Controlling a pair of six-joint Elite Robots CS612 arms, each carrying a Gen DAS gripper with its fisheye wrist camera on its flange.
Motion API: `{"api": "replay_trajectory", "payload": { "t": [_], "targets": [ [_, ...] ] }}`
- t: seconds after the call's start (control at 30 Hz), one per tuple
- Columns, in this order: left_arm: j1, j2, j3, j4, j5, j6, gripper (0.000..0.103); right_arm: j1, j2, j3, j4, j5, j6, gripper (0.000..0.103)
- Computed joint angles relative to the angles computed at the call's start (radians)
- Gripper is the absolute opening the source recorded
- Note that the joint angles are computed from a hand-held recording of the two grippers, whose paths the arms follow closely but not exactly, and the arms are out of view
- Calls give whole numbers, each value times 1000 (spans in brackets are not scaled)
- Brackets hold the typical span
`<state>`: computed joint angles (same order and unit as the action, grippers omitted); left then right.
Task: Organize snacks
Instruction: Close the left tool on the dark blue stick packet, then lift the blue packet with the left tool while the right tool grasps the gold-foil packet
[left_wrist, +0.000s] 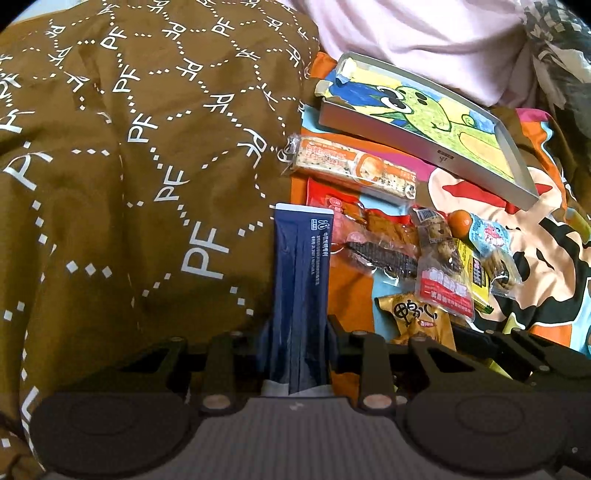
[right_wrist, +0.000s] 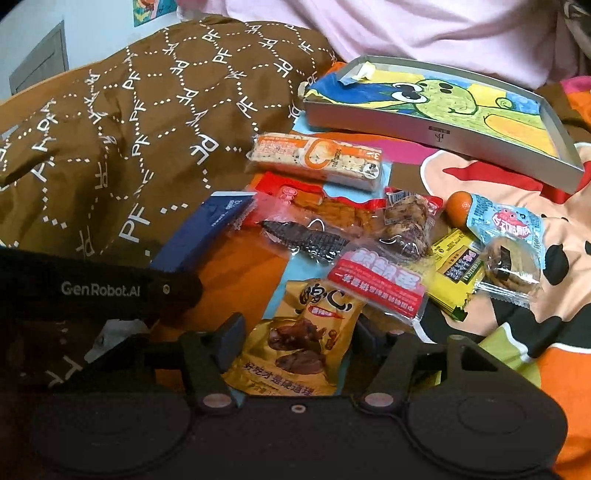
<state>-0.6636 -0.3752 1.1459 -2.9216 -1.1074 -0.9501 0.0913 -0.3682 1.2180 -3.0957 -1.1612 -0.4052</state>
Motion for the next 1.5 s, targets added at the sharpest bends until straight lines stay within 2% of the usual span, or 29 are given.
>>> {"api": "replay_trajectory", "payload": {
  "t": [0.43,0.57,0.87,1.1,1.5],
  "targets": [
    [-2,0,0,-1,2,10,33,-2,-5,18,-26,13,-36,56],
    [-8,0,-17,54,25,50,32,5,-8,37,-76,-18,-120,55],
    [-16,0,-23,34,33,93,31,9,-6,80,-205,-40,-321,50],
    [-21,0,-28,31,43,102,31,-1,-16,92,-197,-19,-330,49],
    [-30,-1,-41,6,79,93,31,-9,-20,151,-362,-15,-462,49]
  ]
}}
